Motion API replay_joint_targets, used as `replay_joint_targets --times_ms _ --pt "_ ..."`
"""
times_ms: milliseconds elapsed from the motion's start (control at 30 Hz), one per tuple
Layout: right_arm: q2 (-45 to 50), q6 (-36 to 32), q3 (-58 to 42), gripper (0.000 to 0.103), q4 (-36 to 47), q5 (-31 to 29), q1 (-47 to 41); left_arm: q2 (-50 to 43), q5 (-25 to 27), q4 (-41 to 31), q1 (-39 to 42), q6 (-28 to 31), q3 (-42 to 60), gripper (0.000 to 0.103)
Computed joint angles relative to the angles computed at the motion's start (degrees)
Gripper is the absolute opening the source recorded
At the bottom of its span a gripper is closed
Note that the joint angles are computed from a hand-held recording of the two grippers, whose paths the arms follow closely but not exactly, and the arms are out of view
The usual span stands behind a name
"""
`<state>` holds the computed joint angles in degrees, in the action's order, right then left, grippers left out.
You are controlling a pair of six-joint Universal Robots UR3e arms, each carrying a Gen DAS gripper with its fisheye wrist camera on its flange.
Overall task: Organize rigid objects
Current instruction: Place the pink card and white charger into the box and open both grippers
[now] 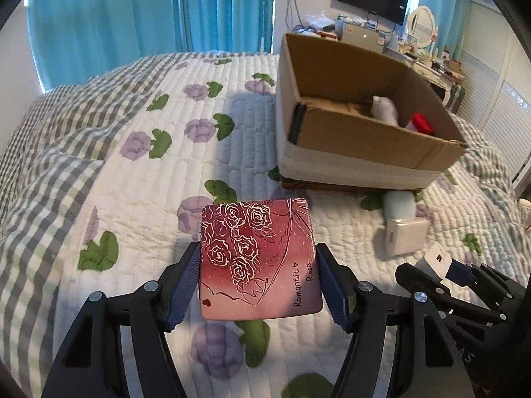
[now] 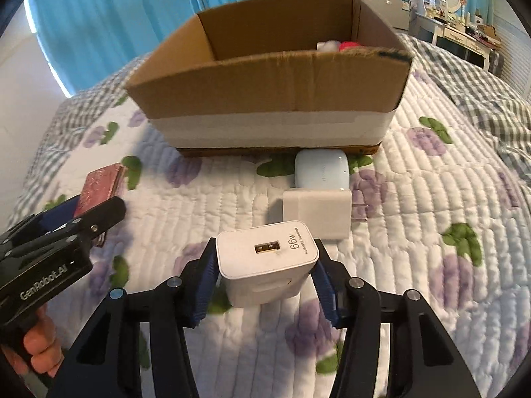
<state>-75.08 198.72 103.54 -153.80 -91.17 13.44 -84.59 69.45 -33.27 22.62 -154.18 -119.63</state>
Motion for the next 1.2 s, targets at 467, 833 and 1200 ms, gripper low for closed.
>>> replay_joint_targets --times_ms 467,833,1200 --pt "-17.7 -4.6 5.6 0.053 1.8 0.6 -1.9 7.9 -2.0 -11.7 -2.9 -0.8 7.9 0.068" --pt "-14.2 -13.8 -13.8 0.053 10.1 3.3 -9.9 -13.8 4.2 -9.8 -14.6 -9.1 37.6 0.068" --pt "-0.9 -18.6 -25.0 0.053 9.2 8.5 -15.9 -38.0 14.5 -9.5 -23.7 -7.3 56.9 0.068"
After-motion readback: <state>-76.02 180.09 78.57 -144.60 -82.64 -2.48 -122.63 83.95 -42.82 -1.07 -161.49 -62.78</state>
